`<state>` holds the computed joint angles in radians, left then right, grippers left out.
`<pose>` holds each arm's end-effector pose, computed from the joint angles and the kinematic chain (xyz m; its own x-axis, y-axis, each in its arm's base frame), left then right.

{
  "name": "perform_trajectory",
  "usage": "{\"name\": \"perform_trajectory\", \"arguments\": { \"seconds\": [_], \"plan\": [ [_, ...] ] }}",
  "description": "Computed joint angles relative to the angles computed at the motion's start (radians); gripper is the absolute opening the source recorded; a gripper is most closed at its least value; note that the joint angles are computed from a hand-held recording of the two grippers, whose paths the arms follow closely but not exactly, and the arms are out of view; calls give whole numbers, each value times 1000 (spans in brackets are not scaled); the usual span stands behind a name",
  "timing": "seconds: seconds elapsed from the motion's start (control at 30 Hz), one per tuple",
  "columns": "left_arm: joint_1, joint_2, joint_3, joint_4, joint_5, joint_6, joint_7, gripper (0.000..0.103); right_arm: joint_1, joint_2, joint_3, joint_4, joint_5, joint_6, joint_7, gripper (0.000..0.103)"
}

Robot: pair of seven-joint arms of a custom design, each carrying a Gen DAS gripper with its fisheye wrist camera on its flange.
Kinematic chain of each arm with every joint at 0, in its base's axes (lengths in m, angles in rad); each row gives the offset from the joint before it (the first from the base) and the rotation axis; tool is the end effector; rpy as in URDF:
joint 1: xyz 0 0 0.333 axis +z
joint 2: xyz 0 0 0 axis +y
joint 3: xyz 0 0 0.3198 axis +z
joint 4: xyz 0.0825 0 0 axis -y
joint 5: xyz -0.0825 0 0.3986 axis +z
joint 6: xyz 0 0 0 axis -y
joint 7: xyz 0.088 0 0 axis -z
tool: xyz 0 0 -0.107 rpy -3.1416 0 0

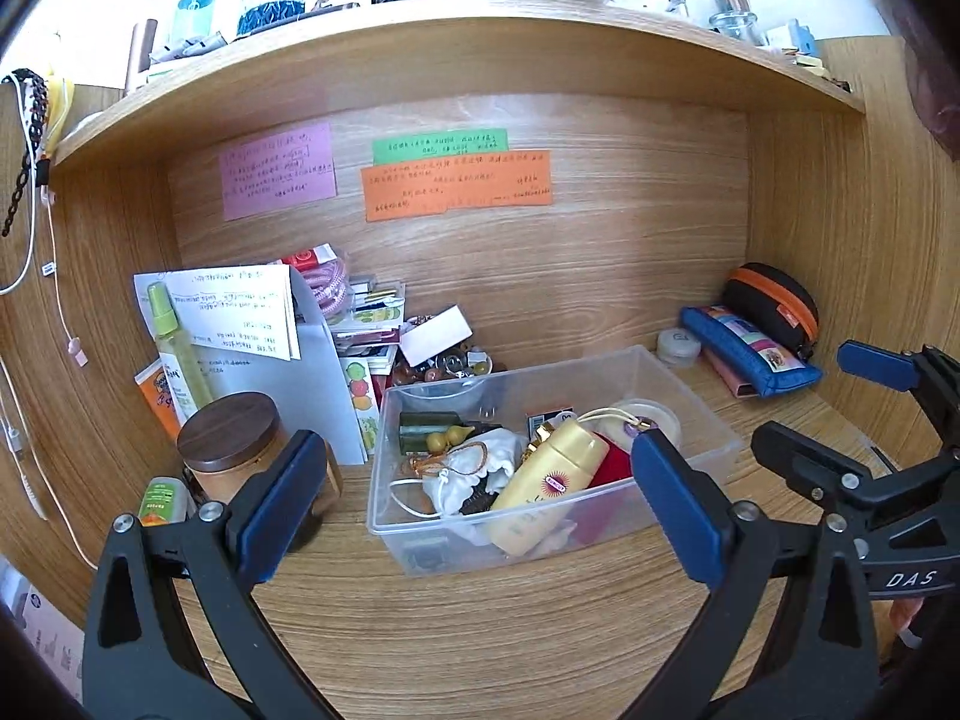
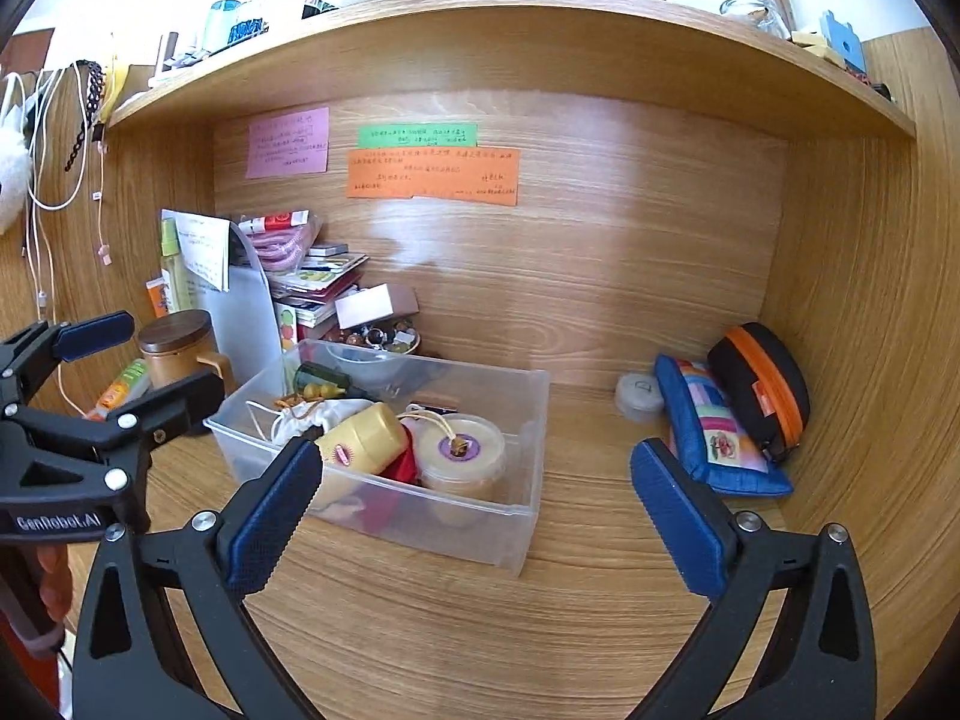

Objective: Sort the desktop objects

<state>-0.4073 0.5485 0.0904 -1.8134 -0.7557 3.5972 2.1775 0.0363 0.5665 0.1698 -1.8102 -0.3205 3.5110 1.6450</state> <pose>0.6723 -0.1405 0.3664 -0.0113 -0.9960 -0.0883 -0.3978 0.0855 -0.9135 0.6886 0.1610 0.3663 0.3688 -0.9272 0.0657 -0.3668 -0.2101 -0.9063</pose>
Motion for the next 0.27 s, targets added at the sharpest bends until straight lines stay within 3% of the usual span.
{"name": "perform_trajectory", "arguments": {
  "seconds": [0.17, 0.27],
  "plan": [
    [28, 6, -25, 0, 37, 6, -38, 103, 4, 5, 1, 4, 9, 0, 5, 103],
    [38, 7, -30, -2, 52, 5, -61, 103, -25, 14, 32, 16, -14, -16, 20, 103]
  ]
}}
